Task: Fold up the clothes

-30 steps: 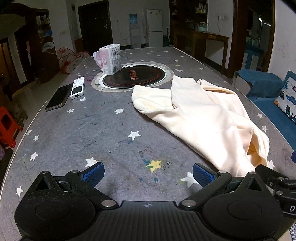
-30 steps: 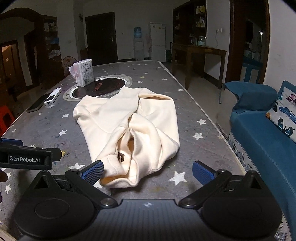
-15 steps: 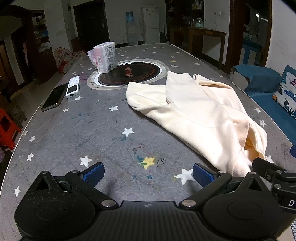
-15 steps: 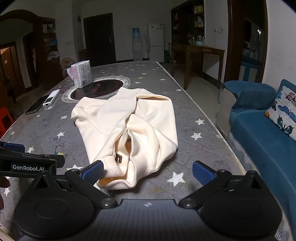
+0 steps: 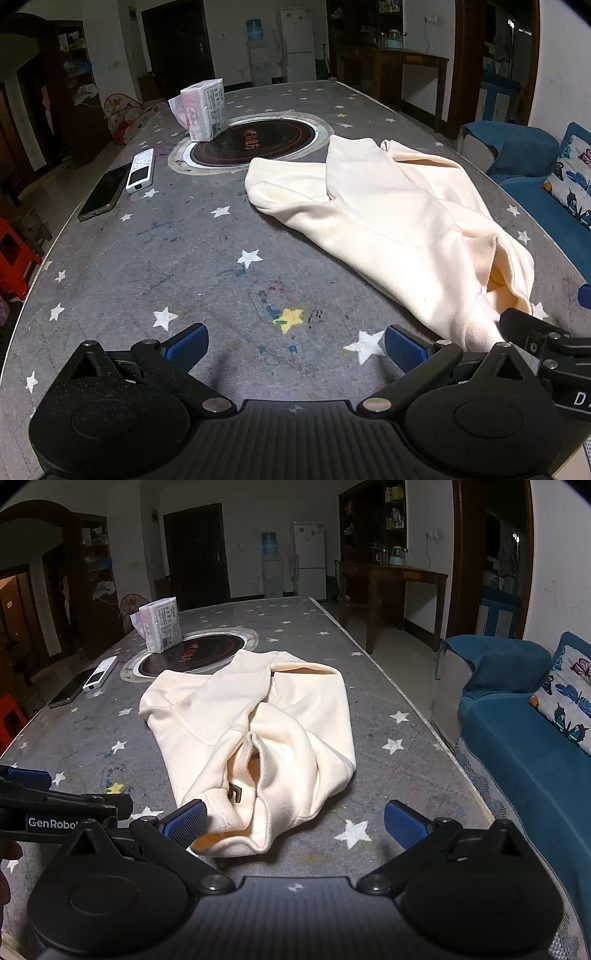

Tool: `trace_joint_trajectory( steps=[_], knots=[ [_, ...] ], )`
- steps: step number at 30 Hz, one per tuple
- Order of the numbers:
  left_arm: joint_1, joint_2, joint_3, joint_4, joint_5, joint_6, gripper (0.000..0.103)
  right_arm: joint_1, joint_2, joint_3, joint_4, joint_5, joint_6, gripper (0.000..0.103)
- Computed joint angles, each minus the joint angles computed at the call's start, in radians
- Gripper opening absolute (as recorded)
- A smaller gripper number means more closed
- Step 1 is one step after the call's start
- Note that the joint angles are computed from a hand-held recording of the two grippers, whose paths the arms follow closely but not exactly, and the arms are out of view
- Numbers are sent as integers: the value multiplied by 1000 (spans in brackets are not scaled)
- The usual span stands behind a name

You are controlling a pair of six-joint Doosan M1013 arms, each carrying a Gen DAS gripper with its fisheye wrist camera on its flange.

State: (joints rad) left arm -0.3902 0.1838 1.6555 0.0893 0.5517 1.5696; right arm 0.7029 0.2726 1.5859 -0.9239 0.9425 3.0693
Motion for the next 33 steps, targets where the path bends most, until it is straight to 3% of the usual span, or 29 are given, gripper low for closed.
trace_joint_trajectory(
  steps=[33],
  knots=[
    [-15,22,-28,19,16,13,103,-19,-4,4,7,-36,1,103]
  ],
)
